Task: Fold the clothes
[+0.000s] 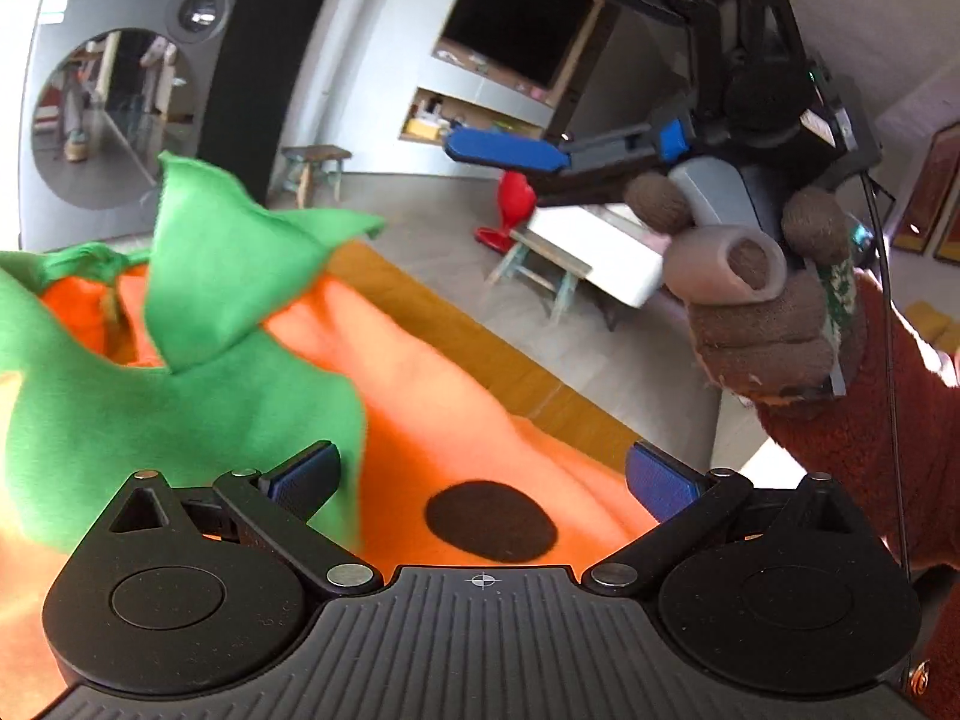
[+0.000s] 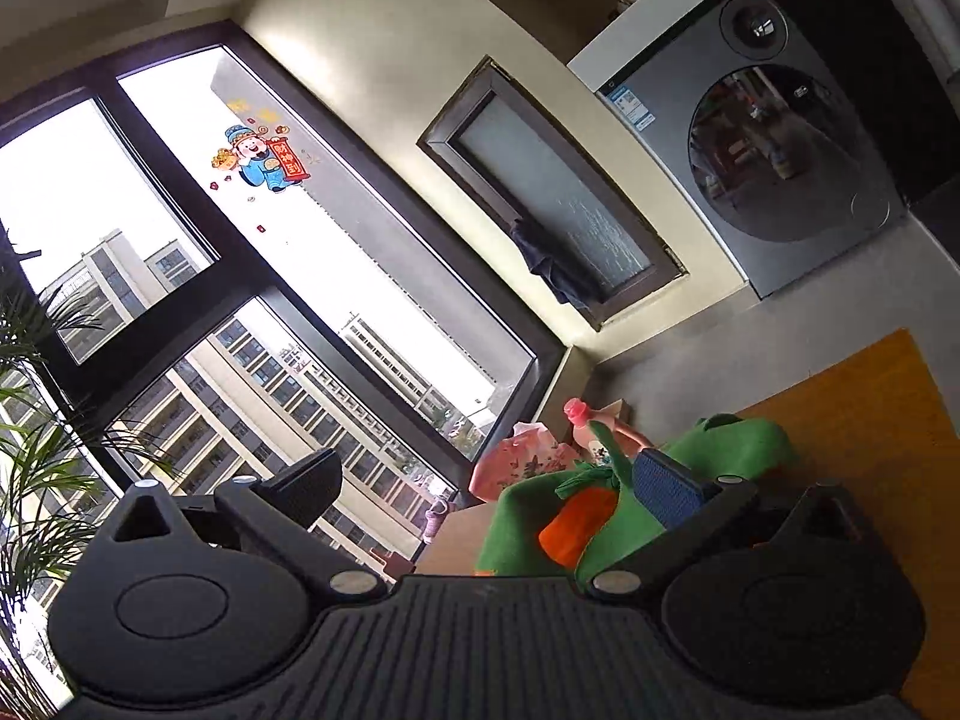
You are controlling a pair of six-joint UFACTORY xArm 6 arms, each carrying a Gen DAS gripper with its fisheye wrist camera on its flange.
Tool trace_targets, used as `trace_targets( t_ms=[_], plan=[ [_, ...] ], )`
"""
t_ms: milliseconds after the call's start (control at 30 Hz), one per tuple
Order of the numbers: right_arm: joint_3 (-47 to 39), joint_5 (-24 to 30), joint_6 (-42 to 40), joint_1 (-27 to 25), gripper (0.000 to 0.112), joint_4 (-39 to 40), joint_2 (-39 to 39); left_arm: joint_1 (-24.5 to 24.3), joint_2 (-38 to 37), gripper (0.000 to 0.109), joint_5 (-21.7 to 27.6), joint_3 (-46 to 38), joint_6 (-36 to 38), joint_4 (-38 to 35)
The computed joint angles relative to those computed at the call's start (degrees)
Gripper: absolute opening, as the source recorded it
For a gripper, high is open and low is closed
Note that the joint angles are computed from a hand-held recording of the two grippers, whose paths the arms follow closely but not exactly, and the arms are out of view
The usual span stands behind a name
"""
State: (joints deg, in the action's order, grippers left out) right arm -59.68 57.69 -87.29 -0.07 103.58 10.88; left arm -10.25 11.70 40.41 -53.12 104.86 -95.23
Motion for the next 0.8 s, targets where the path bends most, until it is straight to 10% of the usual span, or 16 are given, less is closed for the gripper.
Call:
trace_targets(
  t_ms=[467, 667, 800],
  plan=[
    [-21.7, -9.2, 16.6, 9.4, 0.103, -9.3, 18.7, 6.3, -3.9, 0.103, -2.3, 3.0, -3.3, -6.4],
    [-23.4, 18.4, 26.4, 3.0, 0.103, -18.5, 23.4, 13.0, -3.3, 0.103, -0.3, 3.5, -8.6, -6.1],
    [-13.7, 13.8, 20.5, 1.4, 0.103, -26.5, 14.9, 16.6, -3.6, 0.103, 2.6, 3.9, -9.9, -7.4]
  ],
)
